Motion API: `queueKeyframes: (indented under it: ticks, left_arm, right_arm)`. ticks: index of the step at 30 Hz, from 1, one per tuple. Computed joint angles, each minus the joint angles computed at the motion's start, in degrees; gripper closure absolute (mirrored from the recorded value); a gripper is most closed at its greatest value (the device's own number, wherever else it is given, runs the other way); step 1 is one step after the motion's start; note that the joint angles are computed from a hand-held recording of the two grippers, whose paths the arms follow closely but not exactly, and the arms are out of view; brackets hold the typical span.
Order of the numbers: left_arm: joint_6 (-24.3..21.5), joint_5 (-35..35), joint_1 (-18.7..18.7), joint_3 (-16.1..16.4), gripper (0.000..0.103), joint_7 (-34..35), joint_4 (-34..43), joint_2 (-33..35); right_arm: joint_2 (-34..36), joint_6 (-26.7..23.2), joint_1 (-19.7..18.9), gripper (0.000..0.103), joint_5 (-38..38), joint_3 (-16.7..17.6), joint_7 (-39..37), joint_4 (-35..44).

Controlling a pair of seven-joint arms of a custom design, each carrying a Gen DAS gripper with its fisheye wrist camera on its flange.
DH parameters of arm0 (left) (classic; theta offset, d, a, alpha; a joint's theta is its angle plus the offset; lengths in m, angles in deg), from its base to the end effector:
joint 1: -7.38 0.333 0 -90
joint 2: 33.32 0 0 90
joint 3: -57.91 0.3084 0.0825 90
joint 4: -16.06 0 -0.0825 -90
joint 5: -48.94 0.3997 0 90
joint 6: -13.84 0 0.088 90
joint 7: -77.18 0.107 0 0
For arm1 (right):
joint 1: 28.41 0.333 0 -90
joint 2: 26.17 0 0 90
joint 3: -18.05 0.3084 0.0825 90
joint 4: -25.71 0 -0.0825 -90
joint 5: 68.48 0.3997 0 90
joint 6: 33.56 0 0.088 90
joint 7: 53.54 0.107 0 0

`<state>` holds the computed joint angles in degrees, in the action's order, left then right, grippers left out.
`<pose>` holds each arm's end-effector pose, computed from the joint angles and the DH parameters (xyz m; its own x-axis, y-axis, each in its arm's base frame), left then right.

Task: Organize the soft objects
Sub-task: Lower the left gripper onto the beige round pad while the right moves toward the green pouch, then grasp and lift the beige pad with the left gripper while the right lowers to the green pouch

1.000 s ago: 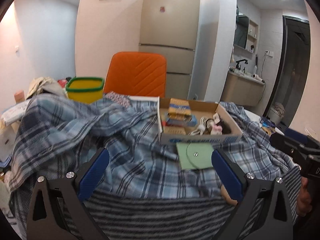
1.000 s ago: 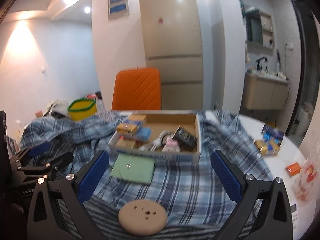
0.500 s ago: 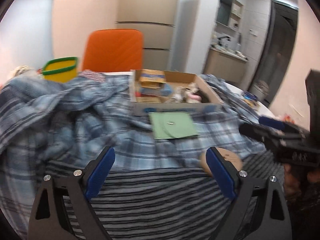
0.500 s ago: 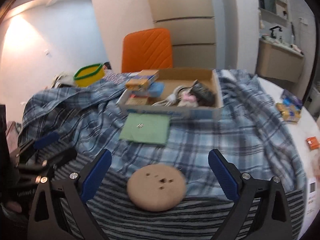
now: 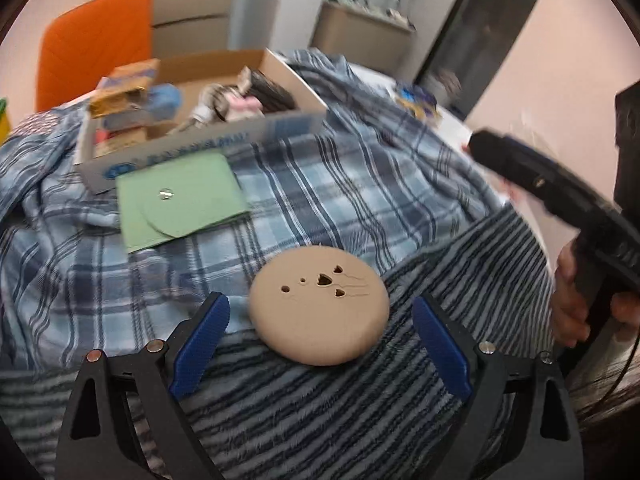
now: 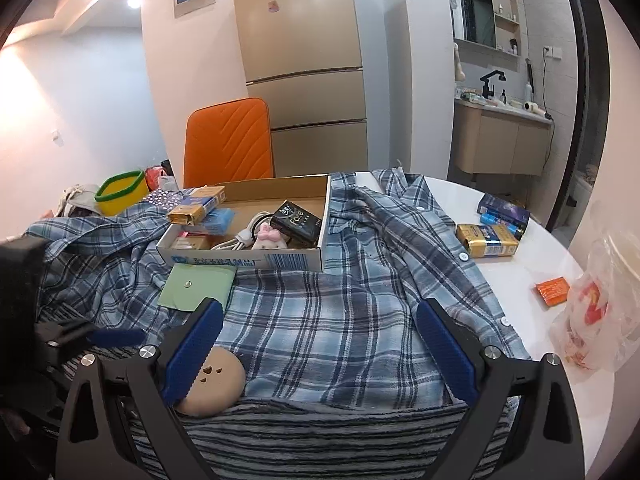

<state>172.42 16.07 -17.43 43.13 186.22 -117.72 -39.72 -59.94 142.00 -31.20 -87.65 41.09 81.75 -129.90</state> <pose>0.4316 -0.3288 0.4188 -0.5661 -0.7856 0.2497 -0.7624 0.3838 -0.5210 0.3878 0.1767 0.4732 -0.0063 -0.9916 -0.1294 -0.6023 0.1071 -0.7911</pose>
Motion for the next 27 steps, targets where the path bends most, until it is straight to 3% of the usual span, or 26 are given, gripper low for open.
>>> queueKeyframes:
  ticks: [7,11,13,16,24,27]
  left_arm:
    - [-6.1,7.3,1.7,-1.0,0.011,-3.3,4.4,4.3]
    - [-6.7,3.5,2.3,-1.3,0.012,-1.5,5.1,5.1]
    - [-6.1,2.1,2.5,-1.4,0.021,-0.6,4.7,4.7]
    - [-6.0,0.8,2.5,-1.3,0.025,1.1,4.4,4.2]
    - [0.7,0.6,1.7,0.3,0.027,2.3,-0.5,-2.0]
    - [6.0,4.6,2.7,0.4,0.027,-1.8,-3.2,-4.7]
  right_arm:
    - [-0.4,2.7,-0.8,0.004,1.4,-0.5,-0.1,-1.9]
    - [-0.4,2.9,-1.6,0.004,2.4,0.1,-0.1,-2.3]
    - [-0.7,2.9,-2.1,0.004,2.6,0.5,-0.2,-2.5]
    - [-0.6,2.9,-2.0,0.004,2.8,0.5,-0.7,-2.3]
    - [-0.7,2.6,-2.9,0.004,2.5,2.2,-0.6,-1.3]
    - [0.1,2.6,-2.5,0.004,2.3,2.2,-0.7,-0.4]
